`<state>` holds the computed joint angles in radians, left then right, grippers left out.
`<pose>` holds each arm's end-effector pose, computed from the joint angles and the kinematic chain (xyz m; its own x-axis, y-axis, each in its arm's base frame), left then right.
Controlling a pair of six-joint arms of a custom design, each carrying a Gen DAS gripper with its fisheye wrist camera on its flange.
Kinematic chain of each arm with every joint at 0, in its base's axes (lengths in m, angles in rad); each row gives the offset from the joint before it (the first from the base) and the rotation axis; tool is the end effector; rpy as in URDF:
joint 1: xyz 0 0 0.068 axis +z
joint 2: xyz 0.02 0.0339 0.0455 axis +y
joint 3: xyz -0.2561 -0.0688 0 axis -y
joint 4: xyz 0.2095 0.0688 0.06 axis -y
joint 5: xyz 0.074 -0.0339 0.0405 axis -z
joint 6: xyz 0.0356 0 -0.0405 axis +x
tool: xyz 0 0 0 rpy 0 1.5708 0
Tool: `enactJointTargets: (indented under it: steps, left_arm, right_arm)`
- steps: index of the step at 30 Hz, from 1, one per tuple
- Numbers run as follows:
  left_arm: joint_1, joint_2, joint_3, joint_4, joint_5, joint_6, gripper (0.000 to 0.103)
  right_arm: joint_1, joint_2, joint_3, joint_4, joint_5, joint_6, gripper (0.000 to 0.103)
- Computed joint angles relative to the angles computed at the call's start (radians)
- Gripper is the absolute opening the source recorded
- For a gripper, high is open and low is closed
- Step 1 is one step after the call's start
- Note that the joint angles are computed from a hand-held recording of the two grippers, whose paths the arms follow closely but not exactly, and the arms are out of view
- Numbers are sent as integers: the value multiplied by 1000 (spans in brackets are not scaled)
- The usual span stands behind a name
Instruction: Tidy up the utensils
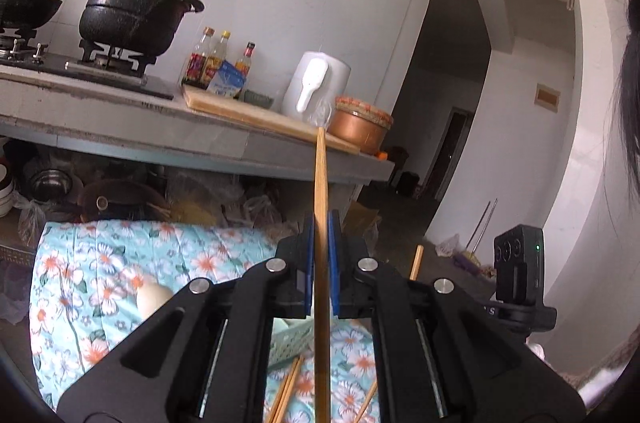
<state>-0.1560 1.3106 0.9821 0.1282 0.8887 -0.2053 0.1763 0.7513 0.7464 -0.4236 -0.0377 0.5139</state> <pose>0.2588 -0.0687 0.3310 -0.3656 -0.0726 -0.9279 0.7915 0.5003 -0.3510 0.1399 0.0263 0.3018 -0.4590 0.4172 -0.7844 0.0191 0.8873 0.4608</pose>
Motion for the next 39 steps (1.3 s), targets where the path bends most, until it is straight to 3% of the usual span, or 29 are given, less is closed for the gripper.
enactJointTargets:
  steps: [6,11,22,26,33,39]
  left_arm:
    - [-31,92,73,202,-51,-188,6]
    - [-61,177,107,325,-112,-304,6]
    - [-87,312,171,431,-237,-411,6]
    - [-100,344,180,461,-271,-430,6]
    - [-125,389,172,495,-301,-456,6]
    - [-146,430,150,595,-318,-497,6]
  right_arm:
    - [-77,106,143,79,-140,-58,7]
    - [-70,244,261,155,-138,-133,7]
    - [-128,555,437,252,-202,-223,7]
    - [-105,620,425,290,-172,-294,7]
    - [-112,700,375,305,-261,-359,8]
    - [-187,615,295,350,-340,-328,21]
